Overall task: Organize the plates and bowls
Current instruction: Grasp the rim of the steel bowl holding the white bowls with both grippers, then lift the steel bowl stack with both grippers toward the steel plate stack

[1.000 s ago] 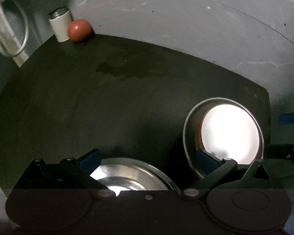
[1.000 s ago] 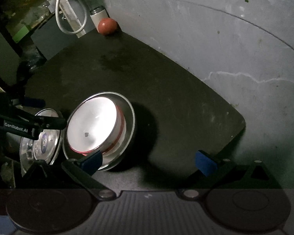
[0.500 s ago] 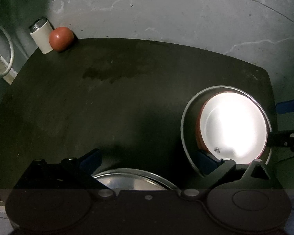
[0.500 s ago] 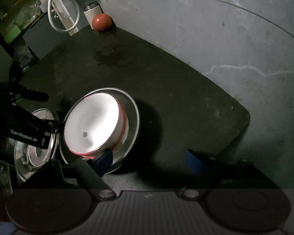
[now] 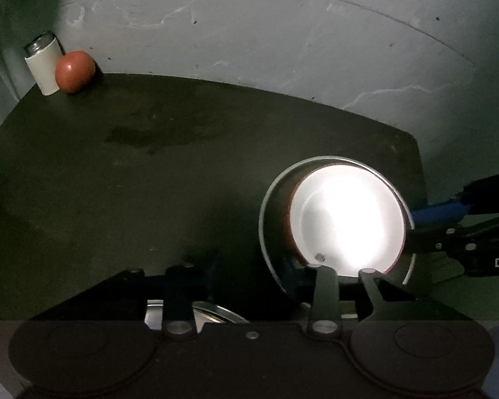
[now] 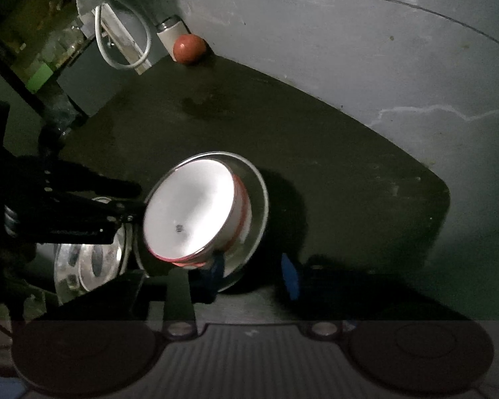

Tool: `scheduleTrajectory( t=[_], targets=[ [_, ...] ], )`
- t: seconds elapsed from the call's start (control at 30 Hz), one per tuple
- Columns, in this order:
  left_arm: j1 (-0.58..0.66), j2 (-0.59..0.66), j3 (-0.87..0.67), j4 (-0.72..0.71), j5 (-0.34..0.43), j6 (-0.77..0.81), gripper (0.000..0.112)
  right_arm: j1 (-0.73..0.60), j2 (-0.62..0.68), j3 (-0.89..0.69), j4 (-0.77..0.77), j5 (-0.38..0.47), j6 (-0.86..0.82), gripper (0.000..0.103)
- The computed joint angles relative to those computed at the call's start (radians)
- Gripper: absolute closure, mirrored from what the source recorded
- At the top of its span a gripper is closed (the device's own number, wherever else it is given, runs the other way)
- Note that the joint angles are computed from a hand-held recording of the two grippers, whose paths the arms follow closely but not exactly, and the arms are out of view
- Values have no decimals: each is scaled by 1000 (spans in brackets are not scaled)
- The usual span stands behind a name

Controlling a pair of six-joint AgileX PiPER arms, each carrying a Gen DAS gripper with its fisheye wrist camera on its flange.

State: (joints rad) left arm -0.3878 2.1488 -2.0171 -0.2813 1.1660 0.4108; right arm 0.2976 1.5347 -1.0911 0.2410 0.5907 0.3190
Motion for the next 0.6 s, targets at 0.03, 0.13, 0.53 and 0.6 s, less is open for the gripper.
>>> scheduleTrajectory(
  t=[0.03, 0.13, 0.53, 0.6],
  targets=[
    [2, 1, 1, -12, 1, 0, 81, -2, -5, 5, 7, -4, -7, 67],
    [8, 6, -6, -43, 15, -3, 91, -7, -6, 6, 22, -10, -15, 74],
    [20, -16, 37, -98, -5, -41, 102, -57, 8, 30, 183, -29, -116, 79],
    [21, -13, 33, -99, -3, -50, 102, -65, 7, 38, 207, -33, -134, 79]
  ],
)
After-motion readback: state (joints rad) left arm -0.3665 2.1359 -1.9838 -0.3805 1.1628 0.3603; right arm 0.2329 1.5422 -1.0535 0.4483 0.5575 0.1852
